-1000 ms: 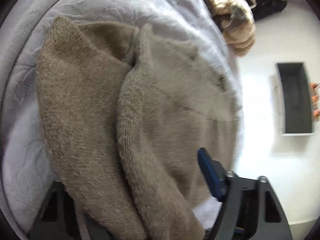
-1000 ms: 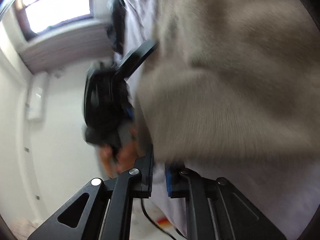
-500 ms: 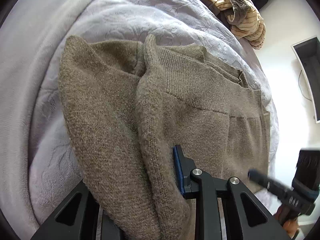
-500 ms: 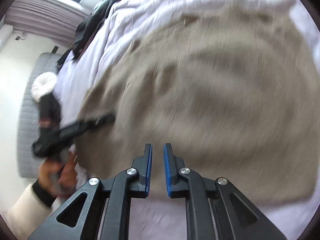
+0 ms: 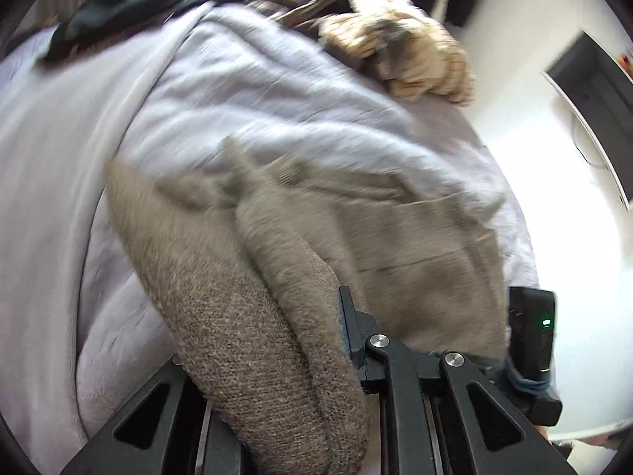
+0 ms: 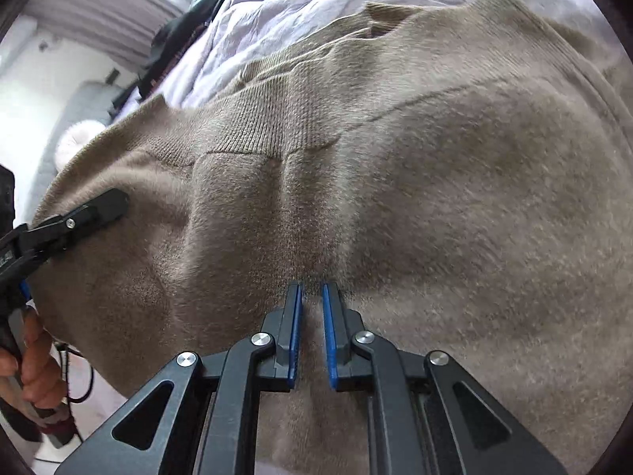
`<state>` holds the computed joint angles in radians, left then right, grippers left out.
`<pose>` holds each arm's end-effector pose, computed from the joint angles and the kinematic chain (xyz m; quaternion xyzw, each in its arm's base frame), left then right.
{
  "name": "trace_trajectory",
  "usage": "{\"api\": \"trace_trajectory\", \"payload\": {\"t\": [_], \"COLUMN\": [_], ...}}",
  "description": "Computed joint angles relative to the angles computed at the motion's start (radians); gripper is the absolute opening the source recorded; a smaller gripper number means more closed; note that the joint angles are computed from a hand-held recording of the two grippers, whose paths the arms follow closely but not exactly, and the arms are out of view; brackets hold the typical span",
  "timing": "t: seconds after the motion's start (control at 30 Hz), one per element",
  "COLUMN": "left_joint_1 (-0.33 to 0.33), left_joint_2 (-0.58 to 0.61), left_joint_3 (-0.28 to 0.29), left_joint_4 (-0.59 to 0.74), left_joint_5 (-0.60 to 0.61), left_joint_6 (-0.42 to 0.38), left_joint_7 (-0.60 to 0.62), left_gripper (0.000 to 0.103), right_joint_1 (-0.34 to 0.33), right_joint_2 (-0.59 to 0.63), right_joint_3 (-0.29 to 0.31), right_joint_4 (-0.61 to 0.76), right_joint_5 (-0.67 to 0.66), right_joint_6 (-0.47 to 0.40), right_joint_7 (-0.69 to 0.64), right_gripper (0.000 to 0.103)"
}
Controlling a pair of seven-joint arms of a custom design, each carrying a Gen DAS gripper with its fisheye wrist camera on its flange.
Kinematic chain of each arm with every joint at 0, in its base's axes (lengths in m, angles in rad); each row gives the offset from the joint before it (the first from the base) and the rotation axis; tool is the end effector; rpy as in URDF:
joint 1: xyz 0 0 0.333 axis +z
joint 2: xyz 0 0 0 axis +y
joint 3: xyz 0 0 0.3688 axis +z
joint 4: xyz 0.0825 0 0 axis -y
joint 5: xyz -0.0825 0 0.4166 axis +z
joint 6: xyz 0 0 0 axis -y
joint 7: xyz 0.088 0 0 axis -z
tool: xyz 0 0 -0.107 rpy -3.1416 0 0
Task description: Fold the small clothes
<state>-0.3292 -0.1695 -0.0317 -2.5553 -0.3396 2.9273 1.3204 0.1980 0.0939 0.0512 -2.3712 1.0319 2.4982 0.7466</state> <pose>0.4684 -0.1545 0.4151 -0.7446 0.6084 -0.2693 0.0543 0.5159 0.1258 0.3134 -0.7462 0.5918 0.1336 0.2741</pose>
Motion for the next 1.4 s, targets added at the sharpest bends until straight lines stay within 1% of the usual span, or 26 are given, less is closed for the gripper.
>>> {"api": "trace_trajectory", "payload": {"t": [0.07, 0.1, 0.27, 0.33, 0.4, 0.43, 0.47, 0.53, 0.6, 0.67, 0.7, 0.77, 0.83, 0.9, 0.93, 0.97, 1.0, 1.03, 1.1, 1.13, 1.2, 1.23, 1.27, 1.3, 1.33, 1.4], "left_joint_1": [0.041, 0.052, 0.058, 0.041, 0.016, 0.004, -0.012, -0.036, -0.044, -0.015, 0.007, 0.015, 0.015, 0.021, 0.025, 0.030, 0.033, 0.040, 0.054, 0.058, 0.066, 0.072, 0.074, 0.075, 0.075, 0.073], "left_joint_2": [0.015, 0.022, 0.140, 0.205, 0.296, 0.334, 0.379, 0.422, 0.417, 0.393, 0.370, 0.328, 0.275, 0.213, 0.186, 0.160, 0.142, 0.126, 0.106, 0.111, 0.101, 0.098, 0.101, 0.103, 0.104, 0.111], "left_joint_3": [-0.060, -0.080, -0.187, -0.215, -0.238, -0.245, -0.251, -0.259, -0.266, -0.294, -0.315, -0.321, -0.309, -0.292, -0.279, -0.260, -0.246, -0.232, -0.208, -0.197, -0.176, -0.168, -0.165, -0.161, -0.160, -0.156], "left_joint_4": [0.058, 0.084, 0.271, 0.346, 0.438, 0.478, 0.525, 0.566, 0.560, 0.533, 0.506, 0.465, 0.414, 0.347, 0.316, 0.284, 0.261, 0.239, 0.200, 0.195, 0.151, 0.130, 0.118, 0.105, 0.094, 0.076], "left_joint_5": [0.140, 0.198, 0.516, 0.563, 0.611, 0.637, 0.665, 0.708, 0.723, 0.645, 0.579, 0.536, 0.528, 0.485, 0.462, 0.469, 0.489, 0.510, 0.526, 0.512, 0.455, 0.440, 0.431, 0.414, 0.400, 0.358], "left_joint_6": [-0.040, -0.065, -0.208, -0.262, -0.332, -0.374, -0.424, -0.464, -0.442, -0.384, -0.335, -0.271, -0.201, -0.132, -0.108, -0.095, -0.092, -0.091, -0.122, -0.137, -0.133, -0.134, -0.136, -0.138, -0.141, -0.134], "left_joint_7": [-0.082, -0.108, -0.224, -0.235, -0.264, -0.279, -0.294, -0.320, -0.348, -0.295, -0.242, -0.205, -0.209, -0.224, -0.236, -0.284, -0.332, -0.381, -0.465, -0.482, -0.504, -0.526, -0.537, -0.537, -0.539, -0.518], "left_gripper": [0.019, 0.019, 0.020, 0.020, 0.021, 0.026, 0.034, 0.046, 0.046, 0.052, 0.052, 0.052, 0.052, 0.052, 0.052, 0.052, 0.052, 0.052, 0.052, 0.052, 0.052, 0.052, 0.052, 0.052, 0.052, 0.052], "right_joint_1": [-0.025, -0.029, -0.098, -0.145, -0.178, -0.196, -0.214, -0.242, -0.263, -0.280, -0.288, -0.308, -0.306, -0.336, -0.346, -0.349, -0.359, -0.371, -0.383, -0.388, -0.405, -0.411, -0.419, -0.424, -0.425, -0.410], "right_joint_2": [-0.034, -0.056, -0.132, -0.150, -0.122, -0.100, -0.075, -0.030, -0.013, -0.008, -0.005, 0.005, 0.017, 0.039, 0.047, 0.059, 0.067, 0.076, 0.095, 0.103, 0.119, 0.124, 0.132, 0.142, 0.146, 0.138], "right_joint_3": [-0.020, -0.022, -0.092, -0.133, -0.152, -0.161, -0.167, -0.165, -0.162, -0.161, -0.161, -0.167, -0.152, -0.163, -0.164, -0.158, -0.160, -0.163, -0.159, -0.158, -0.159, -0.157, -0.155, -0.153, -0.149, -0.142], "right_joint_4": [-0.021, -0.049, -0.100, -0.120, -0.111, -0.102, -0.094, -0.082, -0.077, -0.073, -0.071, -0.064, -0.063, -0.061, -0.061, -0.058, -0.058, -0.057, -0.051, -0.049, -0.050, -0.052, -0.054, -0.051, -0.047, -0.028], "right_joint_5": [0.020, 0.045, 0.144, 0.158, 0.180, 0.187, 0.196, 0.234, 0.243, 0.241, 0.239, 0.245, 0.307, 0.371, 0.397, 0.432, 0.452, 0.467, 0.490, 0.497, 0.515, 0.529, 0.553, 0.567, 0.573, 0.537], "right_joint_6": [-0.033, -0.031, -0.093, -0.147, -0.185, -0.213, -0.244, -0.296, -0.323, -0.342, -0.353, -0.388, -0.400, -0.479, -0.508, -0.524, -0.551, -0.583, -0.625, -0.642, -0.684, -0.703, -0.729, -0.746, -0.754, -0.723], "right_joint_7": [-0.015, -0.035, -0.088, -0.103, -0.096, -0.089, -0.082, -0.075, -0.086, -0.097, -0.097, -0.085, -0.070, -0.070, -0.066, -0.061, -0.059, -0.058, -0.053, -0.049, -0.043, -0.043, -0.042, -0.044, -0.038, -0.022], "right_gripper": [0.012, 0.012, 0.012, 0.012, 0.014, 0.014, 0.014, 0.013, 0.012, 0.012, 0.012, 0.012, 0.012, 0.013, 0.020, 0.026, 0.036, 0.042, 0.046, 0.047, 0.048, 0.056, 0.060, 0.067, 0.070, 0.071]}}
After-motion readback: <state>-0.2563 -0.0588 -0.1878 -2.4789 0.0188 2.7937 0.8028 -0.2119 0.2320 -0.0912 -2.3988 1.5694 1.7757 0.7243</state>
